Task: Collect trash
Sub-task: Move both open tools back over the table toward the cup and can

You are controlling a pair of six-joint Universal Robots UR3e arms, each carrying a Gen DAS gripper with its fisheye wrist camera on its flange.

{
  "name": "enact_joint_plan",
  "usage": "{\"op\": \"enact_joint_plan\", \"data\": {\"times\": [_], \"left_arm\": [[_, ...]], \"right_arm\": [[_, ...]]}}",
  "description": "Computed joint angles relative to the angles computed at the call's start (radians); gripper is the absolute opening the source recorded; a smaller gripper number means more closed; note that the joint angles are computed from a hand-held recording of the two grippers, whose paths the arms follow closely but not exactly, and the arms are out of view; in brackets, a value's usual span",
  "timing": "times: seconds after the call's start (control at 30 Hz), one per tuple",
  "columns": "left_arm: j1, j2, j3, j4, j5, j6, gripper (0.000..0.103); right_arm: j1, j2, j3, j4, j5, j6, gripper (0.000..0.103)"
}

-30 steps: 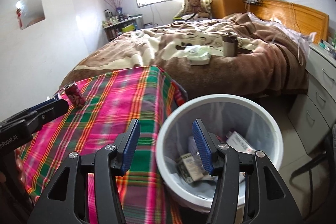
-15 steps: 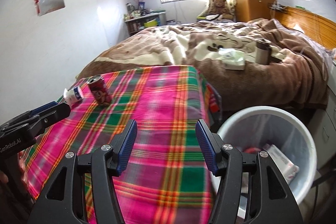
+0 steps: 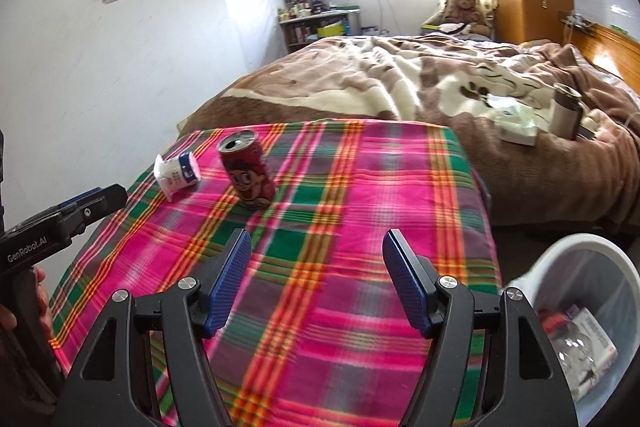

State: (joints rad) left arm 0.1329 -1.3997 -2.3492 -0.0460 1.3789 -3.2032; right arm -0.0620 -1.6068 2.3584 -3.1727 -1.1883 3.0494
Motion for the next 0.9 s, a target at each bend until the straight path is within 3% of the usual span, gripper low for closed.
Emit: {"op": "enact_joint_plan", "data": {"times": [0.33,0.73,0.9], "left_arm": [[0.194,-0.082,0.04,0.0,-0.097,0.061,0.064],[0.256,-0.316,0.216,-0.008,-0.119,0.15,0.065],[0.274,-0.411,0.31,-0.034,-0.16,0.187,0.071]], "right_arm": [[0.15,0.212,-0.203,-0.017,-0.067,0.068,0.07],[0.233,0.424,-0.457,0.027,-0.071,0.085,0.071],[0.251,0.5,-0.552,0.067,-0.065,0.085,0.071]]}}
